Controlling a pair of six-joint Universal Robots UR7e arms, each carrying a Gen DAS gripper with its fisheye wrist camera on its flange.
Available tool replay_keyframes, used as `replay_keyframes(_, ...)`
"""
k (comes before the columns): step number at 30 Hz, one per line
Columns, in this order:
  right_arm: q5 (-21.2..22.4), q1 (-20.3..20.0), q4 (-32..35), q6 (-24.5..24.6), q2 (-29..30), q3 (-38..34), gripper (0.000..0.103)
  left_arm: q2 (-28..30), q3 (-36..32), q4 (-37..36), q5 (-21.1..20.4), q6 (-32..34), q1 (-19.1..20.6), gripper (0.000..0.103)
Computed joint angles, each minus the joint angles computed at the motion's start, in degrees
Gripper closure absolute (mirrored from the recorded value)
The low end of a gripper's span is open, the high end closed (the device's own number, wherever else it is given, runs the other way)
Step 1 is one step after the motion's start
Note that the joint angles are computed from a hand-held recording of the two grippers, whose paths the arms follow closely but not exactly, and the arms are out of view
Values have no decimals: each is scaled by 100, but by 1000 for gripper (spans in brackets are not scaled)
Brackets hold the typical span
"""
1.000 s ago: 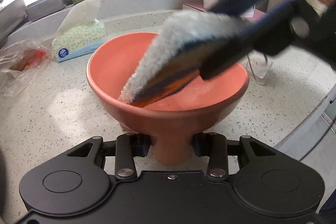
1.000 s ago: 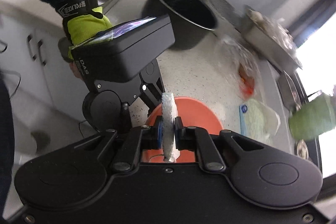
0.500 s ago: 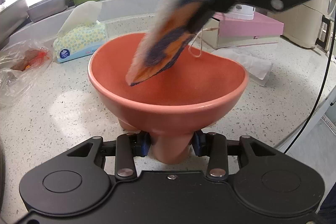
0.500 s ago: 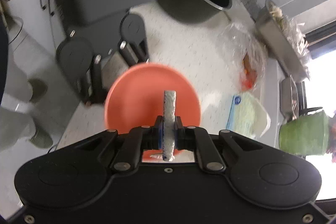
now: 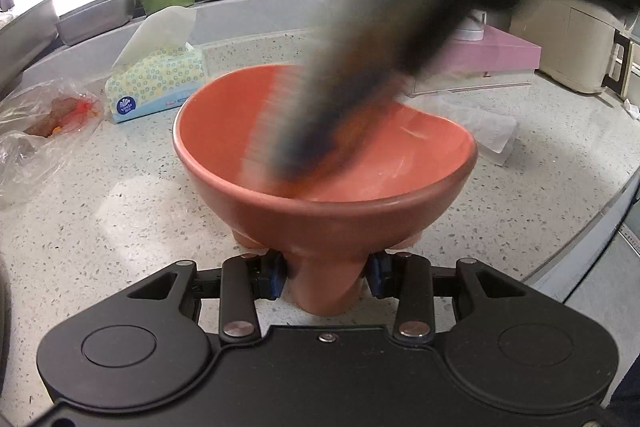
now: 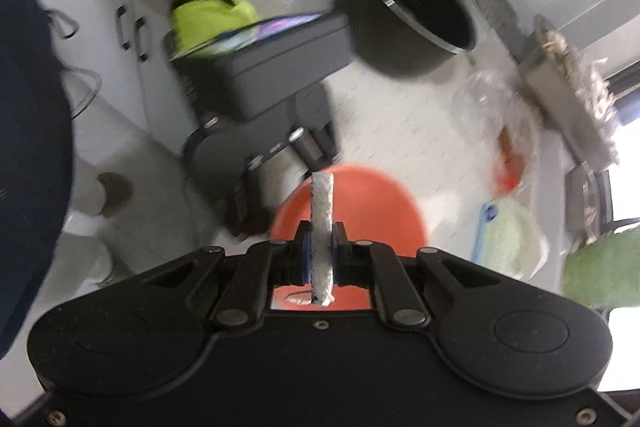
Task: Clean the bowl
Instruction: 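Scrub the bowl's inner wall and rim with the sponge, right gripper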
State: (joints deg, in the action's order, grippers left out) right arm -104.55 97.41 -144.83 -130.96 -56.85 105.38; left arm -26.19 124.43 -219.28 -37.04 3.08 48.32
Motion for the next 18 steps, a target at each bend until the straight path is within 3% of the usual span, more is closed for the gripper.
replay_keyframes(4, 157, 35, -535, -113, 215, -5, 91, 16, -6, -2, 11, -24, -10, 64)
replay_keyframes(8, 182, 11, -836, 84, 423, -215, 91, 37, -6, -28, 23, -33, -23, 64)
replay_keyframes(18, 471, 19, -413, 783, 386, -593, 90, -28, 27, 60, -47, 18, -4, 64)
